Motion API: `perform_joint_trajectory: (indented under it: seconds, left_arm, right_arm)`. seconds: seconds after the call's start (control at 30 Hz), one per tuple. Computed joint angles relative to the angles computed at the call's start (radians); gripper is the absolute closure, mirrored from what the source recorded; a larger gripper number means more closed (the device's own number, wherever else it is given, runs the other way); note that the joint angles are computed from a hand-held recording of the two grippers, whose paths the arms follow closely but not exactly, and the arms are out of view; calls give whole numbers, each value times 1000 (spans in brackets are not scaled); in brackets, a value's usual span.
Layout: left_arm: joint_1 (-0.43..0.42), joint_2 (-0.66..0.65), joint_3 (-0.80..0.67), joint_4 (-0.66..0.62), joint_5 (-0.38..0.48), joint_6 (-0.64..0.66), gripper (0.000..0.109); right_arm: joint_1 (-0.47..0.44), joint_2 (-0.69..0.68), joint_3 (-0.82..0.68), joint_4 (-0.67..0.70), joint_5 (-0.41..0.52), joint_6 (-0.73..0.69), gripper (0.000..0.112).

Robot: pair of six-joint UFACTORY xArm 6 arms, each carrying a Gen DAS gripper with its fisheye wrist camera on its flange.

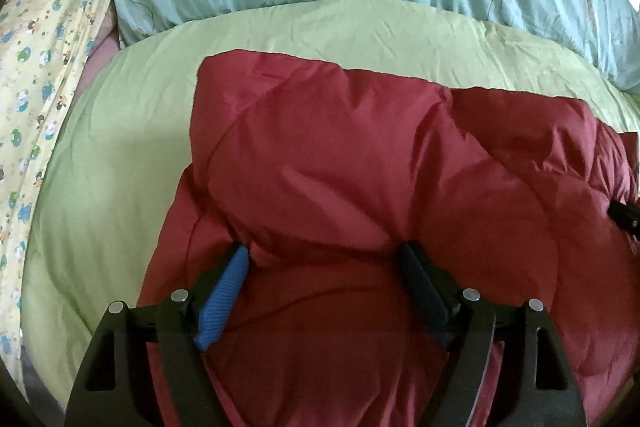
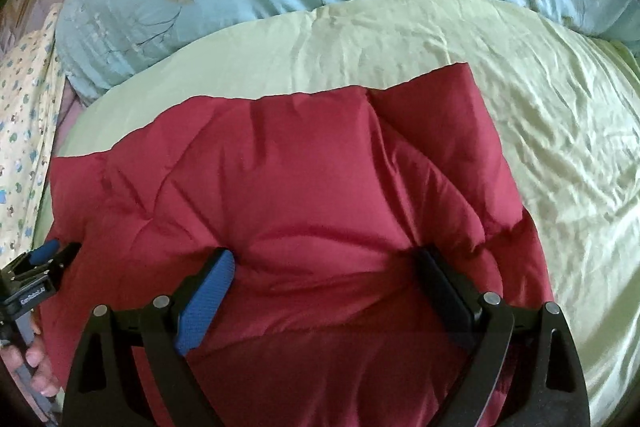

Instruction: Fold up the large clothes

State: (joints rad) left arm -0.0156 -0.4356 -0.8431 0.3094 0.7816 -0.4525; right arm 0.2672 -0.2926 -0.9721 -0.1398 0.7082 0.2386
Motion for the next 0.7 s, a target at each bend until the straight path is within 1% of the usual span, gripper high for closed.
perform_joint_trajectory:
  seconds: [0.2,0.23,0.3,0.37,0.43,0.5,0.6,0.7]
  left_arm:
    - [0,33,-7,17,-16,-16,27]
    - [1,38,-9,18,-19,-15,27]
    - [-2,36,-7,21,-19,-19,27]
    - [-5,33,-6,25,-17,-23,27]
    - [-6,25,0,25,-16,-27,27]
    - [-10,4,8,21,-4,-27,27]
    - [-9,-55,30,-13,11,0,28]
    - [-23,-158,76,-26,30,21,28]
  right_arm:
    - [5,1,-3,-15,1,23,20]
    - [12,-9,0,-36,0,41,22]
    - [47,-68,23,-118,-2,98,25]
    - [84,-140,62,-132,-21,95,25]
    - [118,-196,92,-132,-18,89,24]
    - [145,-222,113,-93,8,55,24]
    - [152,-213,138,-99,38,57,24]
    - [133,-211,165,-82,7,42,24]
